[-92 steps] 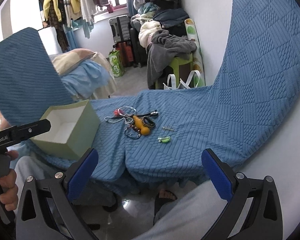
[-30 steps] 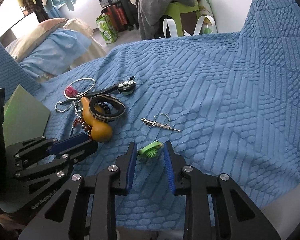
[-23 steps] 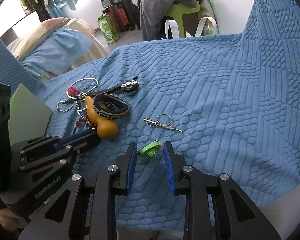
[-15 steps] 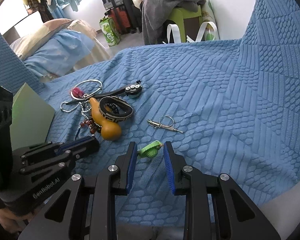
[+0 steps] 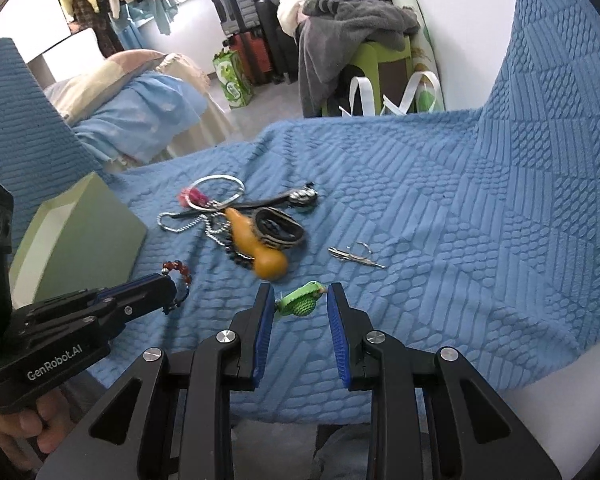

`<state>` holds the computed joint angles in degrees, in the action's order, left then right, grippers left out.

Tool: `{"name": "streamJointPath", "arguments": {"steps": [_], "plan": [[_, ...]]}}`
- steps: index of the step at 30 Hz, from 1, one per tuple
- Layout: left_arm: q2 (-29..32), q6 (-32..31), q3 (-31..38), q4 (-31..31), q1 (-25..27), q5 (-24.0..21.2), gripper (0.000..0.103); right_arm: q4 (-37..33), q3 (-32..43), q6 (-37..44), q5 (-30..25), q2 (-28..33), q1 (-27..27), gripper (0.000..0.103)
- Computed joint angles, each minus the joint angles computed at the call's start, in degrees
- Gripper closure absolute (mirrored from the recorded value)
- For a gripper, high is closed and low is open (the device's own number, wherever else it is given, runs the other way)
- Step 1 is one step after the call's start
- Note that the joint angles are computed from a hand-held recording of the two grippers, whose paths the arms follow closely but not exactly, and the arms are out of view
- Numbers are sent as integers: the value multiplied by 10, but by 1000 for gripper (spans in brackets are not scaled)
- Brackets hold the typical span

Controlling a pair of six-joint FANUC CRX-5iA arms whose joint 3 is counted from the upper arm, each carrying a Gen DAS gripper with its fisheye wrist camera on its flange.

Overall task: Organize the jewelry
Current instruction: 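Grasp the bracelet with the left tool while the right tool grasps the green charm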

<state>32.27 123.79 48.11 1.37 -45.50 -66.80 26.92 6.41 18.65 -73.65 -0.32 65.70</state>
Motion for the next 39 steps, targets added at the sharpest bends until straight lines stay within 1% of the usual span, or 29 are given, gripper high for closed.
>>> {"name": "streamJointPath", "arguments": {"steps": [2, 4, 6, 9, 11, 14, 22, 25, 30, 31, 33, 35, 36, 38, 39], "plan": [[2, 0, 14, -3, 0, -13, 97, 2, 12, 0, -12, 6, 6, 79], [3, -4, 38, -25, -5, -33, 97, 0, 27, 0, -24, 11, 9, 79], [1, -7, 42, -21, -3, -34, 97, 11, 44, 0, -41, 19, 15, 79], [1, -13, 69, -22, -2, -53, 97, 22, 64, -2, -54, 24, 22, 79], [-6, -15, 76, -24, 0, -53, 97, 34, 85, 2, -66, 31, 27, 79], [-6, -22, 108, -28, 1, -74, 97, 47, 112, 9, -74, 40, 34, 79], [-20, -43, 161, -45, 6, -114, 97, 88, 225, 45, -98, 84, 51, 79], [-41, -43, 144, -48, 12, -110, 97, 105, 280, 67, -108, 113, 58, 79], [-82, -45, 97, -58, 26, -95, 97, 114, 366, 96, -118, 162, 66, 79], [-93, -44, 82, -58, 30, -89, 97, 113, 383, 104, -120, 172, 66, 79], [-107, -36, 68, -70, 34, -94, 97, 108, 419, 121, -125, 195, 67, 79], [-129, -32, 38, -72, 39, -84, 97, 103, 450, 134, -133, 215, 69, 78], [-134, -30, 31, -74, 40, -85, 97, 94, 477, 144, -139, 233, 68, 78], [-153, -28, 6, -78, 47, -81, 97, 83, 506, 153, -143, 253, 69, 78], [-159, -28, -1, -79, 50, -80, 97, 74, 536, 163, -150, 273, 68, 78]]}}
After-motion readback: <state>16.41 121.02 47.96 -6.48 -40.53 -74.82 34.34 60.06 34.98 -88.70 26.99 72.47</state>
